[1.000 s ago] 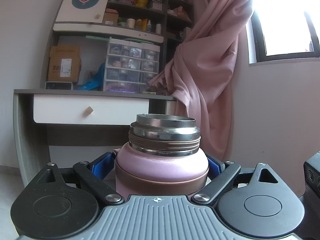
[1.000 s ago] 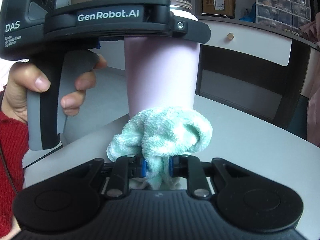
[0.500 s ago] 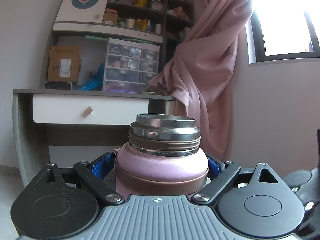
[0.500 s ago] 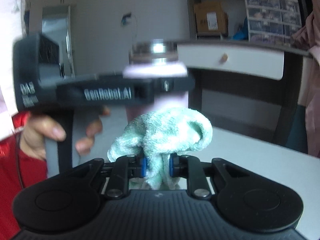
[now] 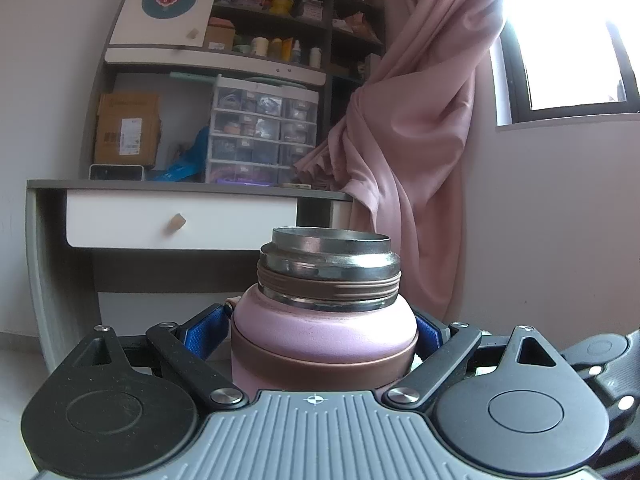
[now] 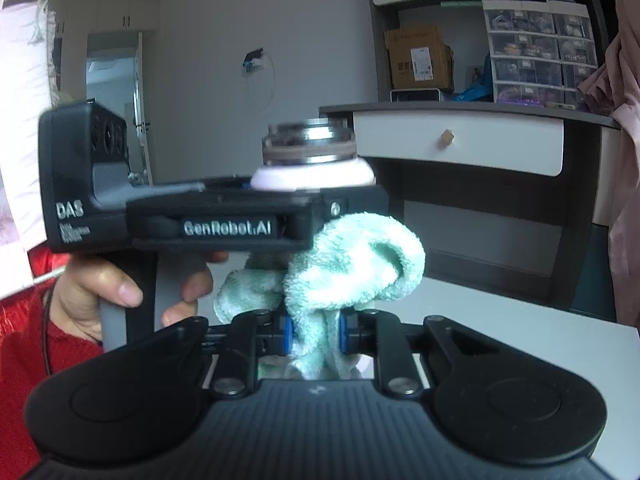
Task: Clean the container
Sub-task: 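Rub the bottle body against the towel with the left gripper while the right gripper holds the towel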
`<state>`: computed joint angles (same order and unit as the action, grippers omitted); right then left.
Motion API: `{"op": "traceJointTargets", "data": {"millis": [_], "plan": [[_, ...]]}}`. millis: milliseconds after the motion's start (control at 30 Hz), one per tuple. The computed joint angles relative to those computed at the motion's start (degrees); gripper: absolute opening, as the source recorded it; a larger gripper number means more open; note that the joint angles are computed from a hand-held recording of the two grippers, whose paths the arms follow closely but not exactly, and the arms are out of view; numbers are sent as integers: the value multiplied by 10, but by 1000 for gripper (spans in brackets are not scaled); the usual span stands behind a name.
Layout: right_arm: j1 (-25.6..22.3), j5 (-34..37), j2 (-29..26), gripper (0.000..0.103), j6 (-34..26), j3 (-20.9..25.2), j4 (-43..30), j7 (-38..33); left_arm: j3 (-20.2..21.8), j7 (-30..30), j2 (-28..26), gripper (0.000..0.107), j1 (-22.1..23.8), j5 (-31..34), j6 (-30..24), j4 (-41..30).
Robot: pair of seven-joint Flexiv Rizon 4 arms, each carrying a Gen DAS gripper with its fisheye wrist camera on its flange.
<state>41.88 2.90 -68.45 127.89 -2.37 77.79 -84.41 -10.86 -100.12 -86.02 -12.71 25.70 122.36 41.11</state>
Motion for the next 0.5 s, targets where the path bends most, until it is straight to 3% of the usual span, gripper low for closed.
{"op": "traceJointTargets", "data": {"millis": [500], "plan": [[5, -33, 1, 21, -107, -17, 5, 40, 1, 8, 9, 92, 3, -1, 10, 19]]}}
